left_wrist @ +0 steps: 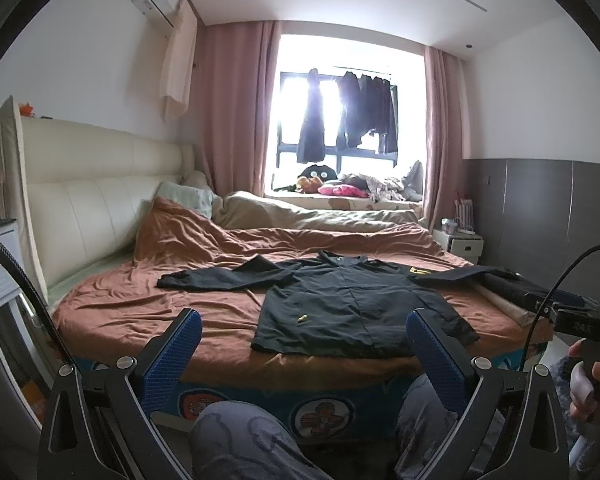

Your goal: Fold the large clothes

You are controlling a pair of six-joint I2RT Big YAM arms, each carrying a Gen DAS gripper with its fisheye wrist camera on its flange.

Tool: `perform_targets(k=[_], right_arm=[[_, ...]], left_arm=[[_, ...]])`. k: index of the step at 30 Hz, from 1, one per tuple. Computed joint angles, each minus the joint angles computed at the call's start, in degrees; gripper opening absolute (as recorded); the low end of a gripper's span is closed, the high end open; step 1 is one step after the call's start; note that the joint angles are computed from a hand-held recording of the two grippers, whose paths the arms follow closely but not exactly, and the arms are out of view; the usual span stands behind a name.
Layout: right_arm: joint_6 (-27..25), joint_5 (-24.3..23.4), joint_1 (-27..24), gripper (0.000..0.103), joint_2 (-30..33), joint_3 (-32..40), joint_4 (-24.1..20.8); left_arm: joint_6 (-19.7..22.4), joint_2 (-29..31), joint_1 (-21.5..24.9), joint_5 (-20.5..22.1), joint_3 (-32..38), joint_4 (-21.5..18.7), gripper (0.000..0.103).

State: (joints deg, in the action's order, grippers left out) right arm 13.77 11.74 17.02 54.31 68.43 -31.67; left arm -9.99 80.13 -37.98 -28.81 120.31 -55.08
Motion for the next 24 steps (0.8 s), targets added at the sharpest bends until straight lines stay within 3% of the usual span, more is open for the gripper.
perform_targets(k=[14, 24], right_arm=[[-0.2, -0.2, -0.5, 0.103, 0.4, 0.6, -0.5], [-0.6, -1.7, -1.5, 0.103, 4.9, 3.9, -0.6]], left_arm=[[-1.7, -0.3, 1.1, 1.3, 0.2, -0.9, 0.102], [-2.4, 1.5, 3.9, 3.2, 1.5, -0.9, 0.102]])
